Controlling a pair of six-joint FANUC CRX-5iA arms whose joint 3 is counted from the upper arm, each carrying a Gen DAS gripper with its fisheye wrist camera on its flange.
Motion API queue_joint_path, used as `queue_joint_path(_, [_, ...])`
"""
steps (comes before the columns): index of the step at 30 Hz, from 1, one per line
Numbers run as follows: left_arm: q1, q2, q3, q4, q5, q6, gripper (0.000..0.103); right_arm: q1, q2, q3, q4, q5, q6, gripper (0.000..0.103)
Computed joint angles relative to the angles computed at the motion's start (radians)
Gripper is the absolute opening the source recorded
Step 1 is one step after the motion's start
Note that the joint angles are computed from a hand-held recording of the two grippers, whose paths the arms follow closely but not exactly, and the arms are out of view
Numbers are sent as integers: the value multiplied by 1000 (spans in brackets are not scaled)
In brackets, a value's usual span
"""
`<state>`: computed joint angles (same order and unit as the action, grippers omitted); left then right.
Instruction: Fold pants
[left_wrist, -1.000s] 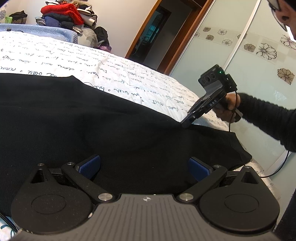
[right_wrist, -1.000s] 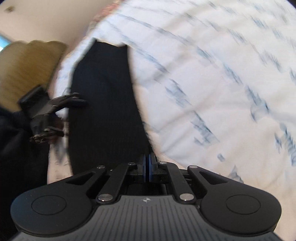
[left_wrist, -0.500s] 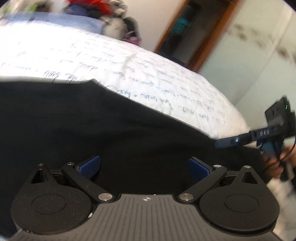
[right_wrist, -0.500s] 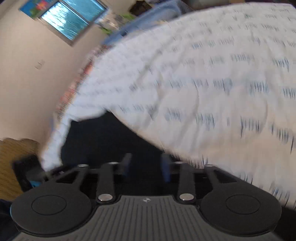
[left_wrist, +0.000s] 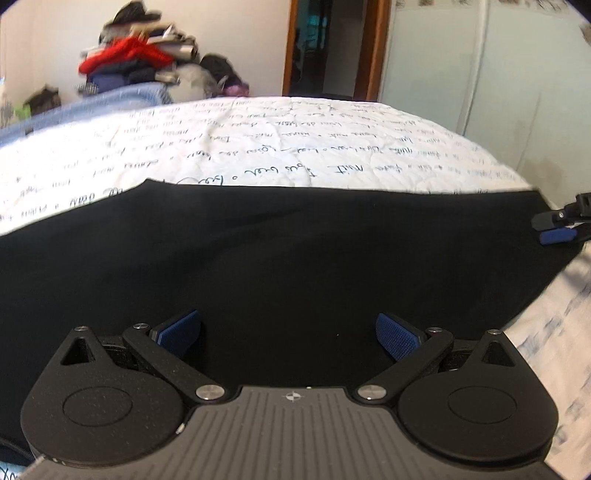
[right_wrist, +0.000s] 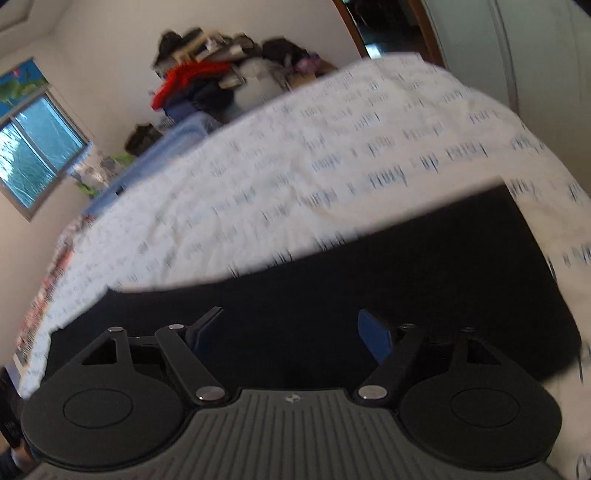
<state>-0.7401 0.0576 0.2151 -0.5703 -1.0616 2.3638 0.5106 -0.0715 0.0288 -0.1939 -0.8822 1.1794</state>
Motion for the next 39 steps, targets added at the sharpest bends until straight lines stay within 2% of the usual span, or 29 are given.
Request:
queue_joint_path(2, [-4, 0, -1, -12, 0, 2, 103, 11, -86, -131, 77, 124, -61, 79])
queue_joint_path(4, [9, -15, -19, 5, 22, 5, 103, 6, -126, -175, 201, 131, -301, 80])
queue_joint_path(5, [12, -25, -34, 7, 38, 15, 103, 6, -168, -224, 253, 173, -432, 81])
queue_joint_path(6, [15, -34, -48, 6, 56, 25, 103, 0, -223, -296, 278, 263, -544, 81])
queue_joint_path(8, [15, -44, -62, 4, 74, 41, 103, -25, -317, -437, 287, 461, -771, 89])
queue_joint_path(9, [17, -45, -65, 6, 78, 43, 103, -41, -338, -468, 253, 503, -843, 96])
queue_joint_path(11, [12, -39, -56, -1, 67, 47, 103, -73, -343, -468, 129, 500, -863, 97])
queue_joint_path(12, [6, -33, -47, -8, 55, 43, 103, -75, -342, -475, 125, 496, -876, 95])
queue_joint_path(15, [-5, -24, -35, -23, 35, 41, 103, -47, -333, -513, 266, 517, -974, 95])
queue_joint_path(20, [-3, -30, -42, -20, 40, 49, 103, 25, -278, -515, 561, 439, -1100, 96])
queue_joint_path(24, [-4, -27, -40, -22, 38, 49, 103, 70, -239, -549, 847, 402, -1280, 98])
queue_joint_path(27, [-2, -31, -44, -20, 43, 51, 103, 84, -228, -556, 922, 374, -1367, 97])
queue_joint_path(30, [0, -33, -47, -18, 47, 54, 103, 78, -228, -580, 982, 395, -1461, 97])
queue_joint_path(34, [2, -36, -51, -15, 51, 53, 103, 82, -218, -573, 992, 383, -1453, 96])
queue_joint_path(39, [6, -42, -59, -12, 61, 56, 103, 119, -183, -541, 1019, 300, -1338, 97])
